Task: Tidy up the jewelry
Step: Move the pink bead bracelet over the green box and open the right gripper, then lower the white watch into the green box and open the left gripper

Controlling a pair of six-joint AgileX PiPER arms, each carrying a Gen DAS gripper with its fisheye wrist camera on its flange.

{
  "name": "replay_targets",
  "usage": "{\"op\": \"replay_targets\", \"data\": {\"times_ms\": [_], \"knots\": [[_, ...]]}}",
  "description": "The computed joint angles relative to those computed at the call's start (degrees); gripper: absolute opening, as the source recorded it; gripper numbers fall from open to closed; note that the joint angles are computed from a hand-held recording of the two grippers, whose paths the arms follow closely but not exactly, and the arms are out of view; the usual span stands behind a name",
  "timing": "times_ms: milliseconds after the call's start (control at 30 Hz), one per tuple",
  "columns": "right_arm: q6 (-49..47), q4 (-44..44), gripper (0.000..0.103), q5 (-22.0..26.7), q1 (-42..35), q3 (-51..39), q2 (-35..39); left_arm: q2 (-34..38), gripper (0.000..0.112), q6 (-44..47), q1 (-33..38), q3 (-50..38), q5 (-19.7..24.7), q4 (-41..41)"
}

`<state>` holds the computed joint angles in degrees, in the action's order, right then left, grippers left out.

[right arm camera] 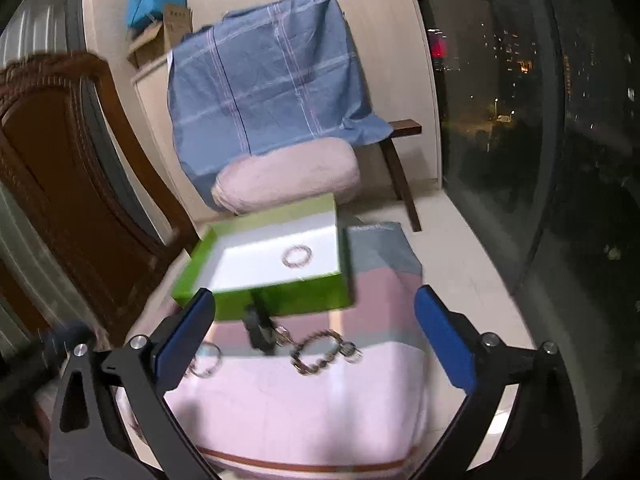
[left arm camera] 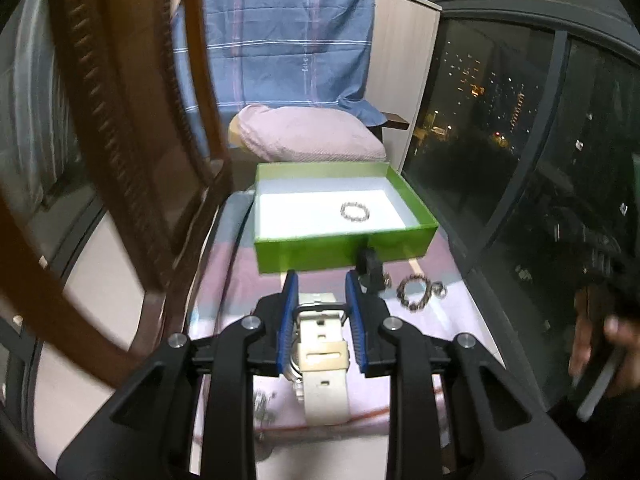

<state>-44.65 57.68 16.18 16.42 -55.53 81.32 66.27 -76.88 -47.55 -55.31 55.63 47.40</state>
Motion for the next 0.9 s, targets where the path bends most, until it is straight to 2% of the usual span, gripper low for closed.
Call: {"op": "replay_targets", "data": {"times_ms": [100,133,200,267,300,333,367,400,500,533,600,700,767,900], "knots": [[-5.6,6.5,0.097,7.3,-4.3,-1.7,1.7,6.8,0.024,12.6,11.5,-7.8,-7.4,-8.6],[-6.3,8.1,0.098,9.4,-6.0,-2.0,2.0,11.0,0.024,18.1,15.6,-12.2,-8.9,-12.6],[-7.0,9.7,0.098,10.8,-7.1,-3.2,3.4,18.8,0.024,26.6,21.6,-20.4,-10.5,-19.0],[-7.2,10.1,0.098,11.8,-8.1,-3.6,4.2,25.3,0.025,31.3,24.7,-27.1,-10.5,-22.3],[-6.5,9.4,0.097,12.2,-8.5,-4.2,4.9,28.6,0.032,33.3,25.9,-30.5,-10.1,-23.9],[-6.0,8.9,0.097,12.4,-8.7,-4.3,5.2,33.2,0.053,36.4,27.3,-35.4,-8.7,-26.5],[-5.8,8.9,0.097,13.0,-9.3,-4.5,5.5,36.1,0.066,37.6,28.1,-38.4,-7.9,-27.7],[-5.9,9.1,0.098,13.6,-9.8,-4.7,5.8,38.5,0.084,38.0,28.7,-40.7,-7.1,-28.6],[-5.7,9.1,0.097,14.8,-11.4,-5.3,6.3,42.8,0.084,34.9,29.1,-44.6,-3.1,-27.1],[-6.0,9.5,0.098,15.1,-11.9,-5.2,6.1,41.8,0.084,33.8,28.8,-43.2,-3.5,-26.5],[-7.2,10.6,0.098,15.6,-12.7,-4.8,5.7,36.8,0.086,32.4,27.8,-36.8,-7.0,-25.9],[-8.1,11.2,0.098,15.9,-13.2,-4.5,5.1,24.4,0.095,22.1,22.1,-22.0,-9.7,-15.0],[-8.7,11.3,0.098,15.7,-12.9,-4.3,4.8,16.4,0.098,13.2,16.6,-13.3,-7.5,-7.2],[-8.9,8.5,0.098,12.1,-9.8,-2.4,2.9,3.8,0.099,-6.0,2.0,0.1,3.3,3.4]]}}
